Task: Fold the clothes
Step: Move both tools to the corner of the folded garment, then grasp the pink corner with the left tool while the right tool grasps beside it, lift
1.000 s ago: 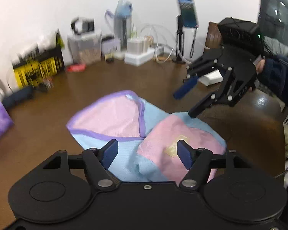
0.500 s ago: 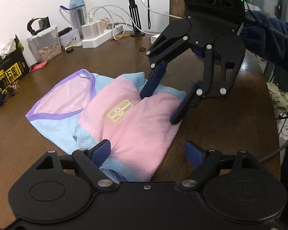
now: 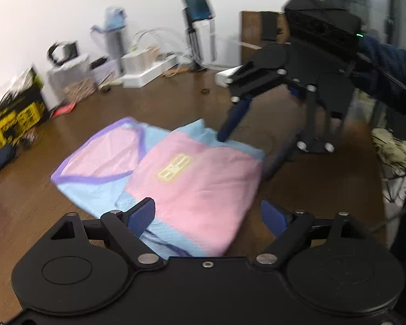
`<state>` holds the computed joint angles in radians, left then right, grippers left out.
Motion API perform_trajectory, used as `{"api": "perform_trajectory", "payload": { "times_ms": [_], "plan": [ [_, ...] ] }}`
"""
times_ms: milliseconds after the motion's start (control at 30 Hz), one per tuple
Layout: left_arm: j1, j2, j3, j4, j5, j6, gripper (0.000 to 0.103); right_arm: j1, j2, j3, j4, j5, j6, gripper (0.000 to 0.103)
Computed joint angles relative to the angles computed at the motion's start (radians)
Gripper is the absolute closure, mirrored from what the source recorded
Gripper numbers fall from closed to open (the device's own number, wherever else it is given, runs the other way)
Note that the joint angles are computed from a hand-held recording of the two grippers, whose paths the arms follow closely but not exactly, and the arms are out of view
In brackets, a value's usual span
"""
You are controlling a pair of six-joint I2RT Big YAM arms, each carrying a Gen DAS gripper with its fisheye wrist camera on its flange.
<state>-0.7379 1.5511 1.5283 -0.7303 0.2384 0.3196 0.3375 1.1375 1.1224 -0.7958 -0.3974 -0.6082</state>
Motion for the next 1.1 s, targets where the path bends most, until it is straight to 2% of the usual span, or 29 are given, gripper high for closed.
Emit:
{"api": "perform_trajectory", "payload": {
  "times_ms": [33, 67, 133, 167, 200, 267, 333, 367, 433, 500, 567, 667, 733, 767, 833, 900, 933, 967, 1100],
  "plan": [
    [0.014, -0.007, -0.001, 0.027, 0.004, -0.032, 0.019, -0.002, 0.005, 0.006, -0.005, 0.01, 0.017, 0.034],
    [0.032, -0.015, 0.001, 0.064, 0.008, -0.074, 0.019, -0.013, 0.0, 0.01, -0.001, -0.014, 0.03, 0.034],
    [0.078, -0.019, 0.016, 0.113, 0.047, -0.188, 0.017, -0.047, -0.013, 0.02, 0.014, -0.101, 0.056, 0.034],
    [0.103, -0.008, 0.04, 0.119, 0.063, -0.255, 0.016, -0.064, -0.014, 0.027, 0.026, -0.137, 0.076, 0.034],
    [0.118, 0.0, 0.061, 0.112, 0.069, -0.29, 0.016, -0.078, -0.011, 0.034, 0.04, -0.161, 0.102, 0.034],
    [0.15, 0.078, 0.175, 0.056, -0.002, -0.405, 0.016, -0.127, 0.038, 0.078, 0.103, -0.188, 0.241, 0.035],
    [0.156, 0.163, 0.29, -0.012, -0.122, -0.452, 0.019, -0.172, 0.137, 0.166, 0.147, -0.15, 0.433, 0.045],
    [0.158, 0.2, 0.339, -0.049, -0.164, -0.463, 0.022, -0.179, 0.184, 0.207, 0.144, -0.12, 0.484, 0.053],
    [0.163, 0.265, 0.429, -0.126, -0.215, -0.475, 0.032, -0.178, 0.271, 0.284, 0.11, -0.054, 0.526, 0.055],
    [0.17, 0.341, 0.532, -0.216, -0.248, -0.493, 0.036, -0.174, 0.322, 0.328, 0.085, -0.016, 0.54, 0.06],
    [0.178, 0.385, 0.583, -0.264, -0.261, -0.532, 0.041, -0.163, 0.372, 0.369, 0.065, 0.021, 0.556, 0.063],
    [0.186, 0.409, 0.6, -0.28, -0.242, -0.547, 0.044, -0.15, 0.425, 0.409, 0.052, 0.049, 0.575, 0.069],
    [0.188, 0.415, 0.606, -0.287, -0.232, -0.542, 0.044, -0.145, 0.443, 0.417, 0.041, 0.071, 0.554, 0.079],
    [0.19, 0.419, 0.61, -0.29, -0.226, -0.537, 0.045, -0.145, 0.445, 0.417, 0.041, 0.076, 0.551, 0.092],
    [0.194, 0.427, 0.617, -0.292, -0.216, -0.528, 0.046, -0.143, 0.45, 0.417, 0.039, 0.086, 0.544, 0.095],
    [0.192, 0.43, 0.62, -0.293, -0.221, -0.516, 0.065, -0.143, 0.445, 0.411, 0.034, 0.094, 0.534, 0.098],
    [0.189, 0.437, 0.63, -0.3, -0.235, -0.504, 0.081, -0.142, 0.441, 0.408, 0.03, 0.097, 0.528, 0.098],
    [0.187, 0.445, 0.644, -0.31, -0.243, -0.491, 0.093, -0.14, 0.444, 0.411, 0.028, 0.103, 0.527, 0.099],
    [0.182, 0.445, 0.643, -0.313, -0.24, -0.481, 0.1, -0.13, 0.446, 0.412, 0.034, 0.12, 0.53, 0.099]
  ]
}}
